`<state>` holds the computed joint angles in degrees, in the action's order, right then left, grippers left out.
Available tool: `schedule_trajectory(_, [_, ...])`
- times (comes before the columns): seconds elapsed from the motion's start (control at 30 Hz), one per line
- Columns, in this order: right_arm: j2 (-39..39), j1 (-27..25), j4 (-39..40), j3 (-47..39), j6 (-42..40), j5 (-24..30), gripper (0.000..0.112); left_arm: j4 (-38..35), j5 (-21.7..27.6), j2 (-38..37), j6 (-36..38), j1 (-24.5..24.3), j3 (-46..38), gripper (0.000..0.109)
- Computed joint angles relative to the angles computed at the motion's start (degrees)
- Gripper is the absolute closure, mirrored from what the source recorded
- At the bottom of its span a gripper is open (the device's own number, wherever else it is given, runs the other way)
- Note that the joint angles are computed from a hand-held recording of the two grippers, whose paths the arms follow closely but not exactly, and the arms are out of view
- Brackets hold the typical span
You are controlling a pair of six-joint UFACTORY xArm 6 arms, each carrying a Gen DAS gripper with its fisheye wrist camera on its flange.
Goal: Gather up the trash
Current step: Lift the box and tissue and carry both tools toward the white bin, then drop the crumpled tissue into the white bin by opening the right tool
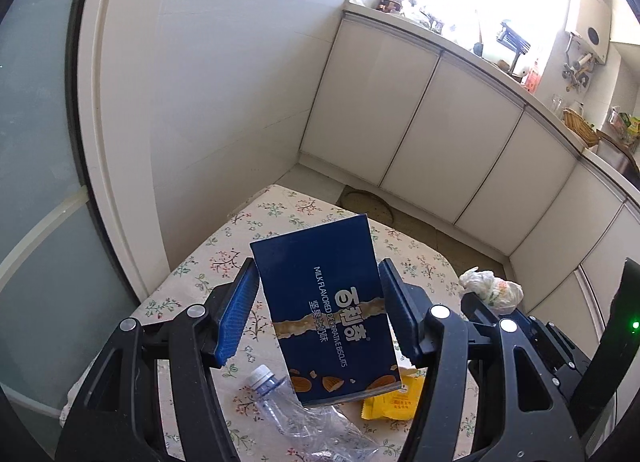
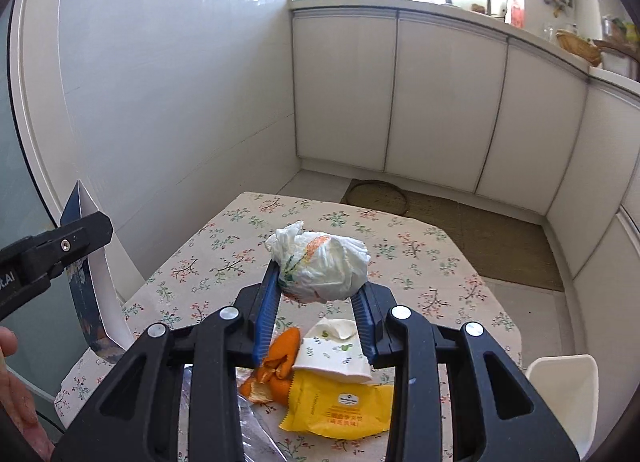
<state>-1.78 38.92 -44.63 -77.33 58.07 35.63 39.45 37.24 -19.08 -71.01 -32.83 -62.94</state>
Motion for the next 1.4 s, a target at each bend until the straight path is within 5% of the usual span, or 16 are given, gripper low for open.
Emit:
schedule_trajectory(0.8, [-24.2,-6.9,-13.6,23.1,18.1,6.4,0.078,10.7,-3.0,14.0,-5.1,-12.5,-12.0,0.050])
schedule_trajectory(1.4, [-41.3,-21.6,-5.1,36.7,10.2,10.0,0.076,8.1,-1.2,26.1,1.3,-20.7,-23.7,0.050])
